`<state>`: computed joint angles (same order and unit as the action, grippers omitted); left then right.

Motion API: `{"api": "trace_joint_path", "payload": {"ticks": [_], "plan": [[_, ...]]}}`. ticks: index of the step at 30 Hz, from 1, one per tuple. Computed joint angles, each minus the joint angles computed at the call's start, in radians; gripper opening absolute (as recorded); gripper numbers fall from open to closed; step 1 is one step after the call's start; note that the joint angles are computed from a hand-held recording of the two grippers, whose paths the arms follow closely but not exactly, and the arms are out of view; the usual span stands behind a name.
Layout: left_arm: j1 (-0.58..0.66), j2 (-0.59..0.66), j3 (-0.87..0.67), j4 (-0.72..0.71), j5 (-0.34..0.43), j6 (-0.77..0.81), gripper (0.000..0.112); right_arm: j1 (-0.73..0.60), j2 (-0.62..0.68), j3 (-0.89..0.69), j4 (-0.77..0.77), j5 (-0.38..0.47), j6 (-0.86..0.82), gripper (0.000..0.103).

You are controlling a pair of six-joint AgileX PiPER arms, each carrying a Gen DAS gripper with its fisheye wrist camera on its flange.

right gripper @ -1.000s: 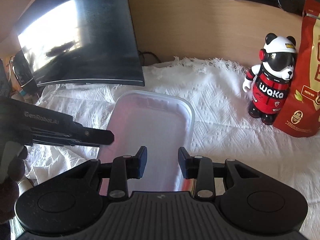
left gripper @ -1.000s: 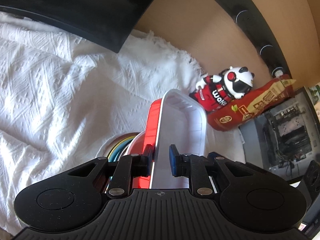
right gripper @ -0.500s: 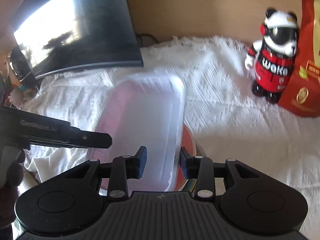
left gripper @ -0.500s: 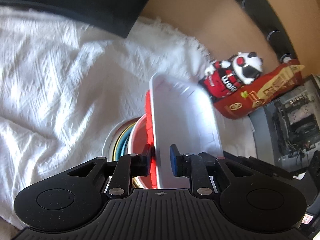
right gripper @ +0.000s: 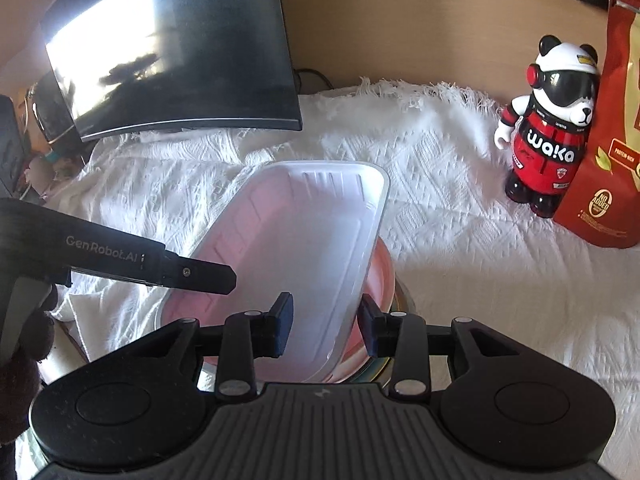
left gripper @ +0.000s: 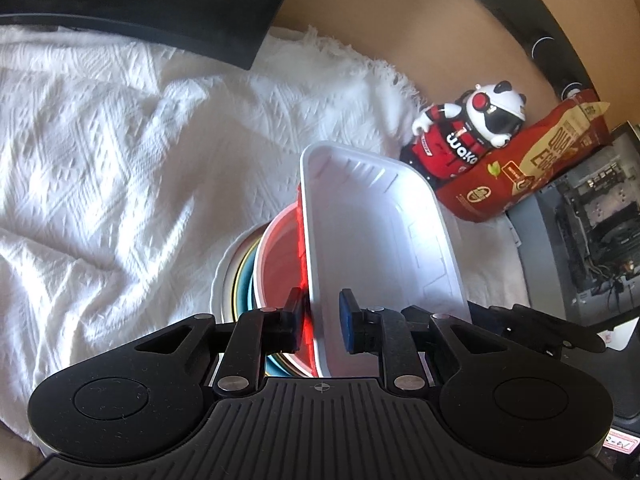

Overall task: Organize plates and bowls
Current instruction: 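Lower the tray onto the white bowl atop the stack with both tools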

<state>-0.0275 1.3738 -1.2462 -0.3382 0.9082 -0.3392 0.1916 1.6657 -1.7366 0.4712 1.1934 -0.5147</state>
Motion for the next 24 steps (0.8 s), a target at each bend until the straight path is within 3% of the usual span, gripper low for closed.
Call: {"api": "trace_joint_path", "payload": {"ticks": [24], "plan": [[0.045, -0.005, 0.018, -0.088, 0.015, 0.128, 0.02, 0.041, -0.056, 0.071, -0.083, -0.044, 0.121, 0.036]]}}
